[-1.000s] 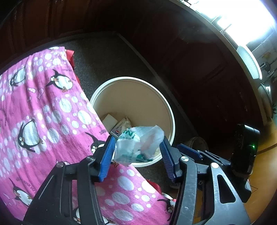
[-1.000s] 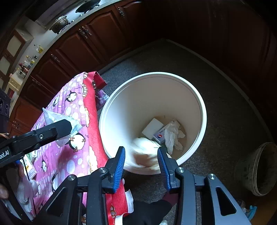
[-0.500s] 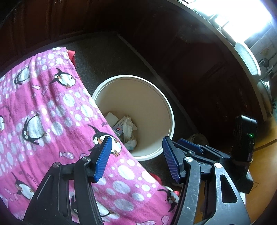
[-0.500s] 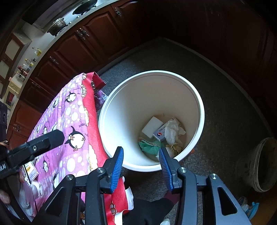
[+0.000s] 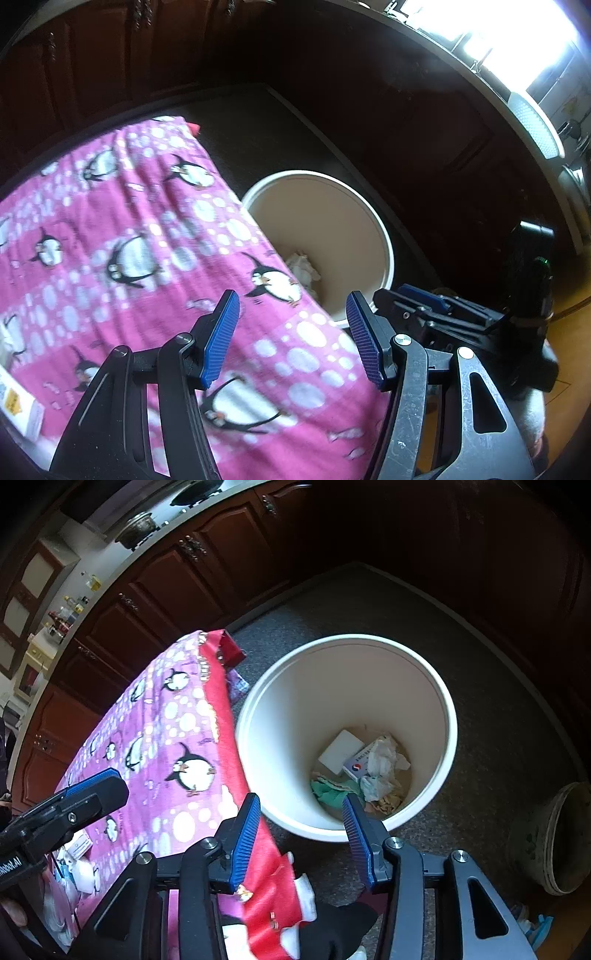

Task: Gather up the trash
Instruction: 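Move both tools back over the table toward the boxes and packets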

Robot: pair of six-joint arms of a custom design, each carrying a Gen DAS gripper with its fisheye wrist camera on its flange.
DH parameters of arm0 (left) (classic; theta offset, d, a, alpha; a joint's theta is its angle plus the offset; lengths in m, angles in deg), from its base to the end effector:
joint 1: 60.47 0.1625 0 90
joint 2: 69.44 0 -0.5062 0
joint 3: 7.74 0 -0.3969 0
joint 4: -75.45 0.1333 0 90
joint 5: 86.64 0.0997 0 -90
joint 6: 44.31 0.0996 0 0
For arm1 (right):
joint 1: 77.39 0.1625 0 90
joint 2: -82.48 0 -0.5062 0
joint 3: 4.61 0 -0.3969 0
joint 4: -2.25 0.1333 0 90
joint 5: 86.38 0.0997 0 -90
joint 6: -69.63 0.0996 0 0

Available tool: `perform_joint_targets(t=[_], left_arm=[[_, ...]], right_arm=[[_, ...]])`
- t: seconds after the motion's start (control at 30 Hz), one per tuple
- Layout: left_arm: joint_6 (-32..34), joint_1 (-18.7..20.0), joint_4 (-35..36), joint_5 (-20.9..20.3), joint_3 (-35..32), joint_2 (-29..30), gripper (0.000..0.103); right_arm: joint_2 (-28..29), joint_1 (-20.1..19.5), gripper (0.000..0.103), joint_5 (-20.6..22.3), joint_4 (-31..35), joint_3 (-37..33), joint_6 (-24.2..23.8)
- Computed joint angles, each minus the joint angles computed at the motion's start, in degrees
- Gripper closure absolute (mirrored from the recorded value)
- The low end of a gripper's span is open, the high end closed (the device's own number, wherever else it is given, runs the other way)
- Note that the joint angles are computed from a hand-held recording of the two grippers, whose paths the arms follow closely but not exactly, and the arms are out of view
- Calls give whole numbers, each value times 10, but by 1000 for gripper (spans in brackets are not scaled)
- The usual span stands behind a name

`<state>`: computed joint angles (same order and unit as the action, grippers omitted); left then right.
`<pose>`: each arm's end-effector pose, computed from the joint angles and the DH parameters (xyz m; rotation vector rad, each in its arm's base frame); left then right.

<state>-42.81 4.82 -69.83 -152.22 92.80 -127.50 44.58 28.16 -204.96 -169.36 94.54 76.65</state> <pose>-0.1248 -0.6887 0.2577 0.5562 2.6825 -0.4201 0.2740 -0.6651 0.0782 0.0765 -2.6611 0.6009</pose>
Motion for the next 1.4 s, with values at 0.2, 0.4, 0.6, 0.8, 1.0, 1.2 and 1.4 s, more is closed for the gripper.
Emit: perform_joint_targets(t=[0.2,0.4,0.6,0.8,1.0,1.2,1.4], left_arm=[[-6,0,8,16,18,-37,44],[-11,4,12,40,35,-79,44],[-26,16,11,58,53,-116,44],[-41,37,22,74,64,-166,44],[-59,66,42,96,63,-214,44],[-88,104,60,107,52,-251,44],[-107,138,69,99,38,-272,44]], right_arm=[[12,23,58,10,7,-19,-16],[30,44,58,24,16,-42,-32],[57,66,52,44,48,-73,-48],[91,88,44,69,95,-110,-69],[129,105,44,121,138,-154,-85],[181,117,43,189,189,-225,-95],[248,131,41,211,268,-328,-121]])
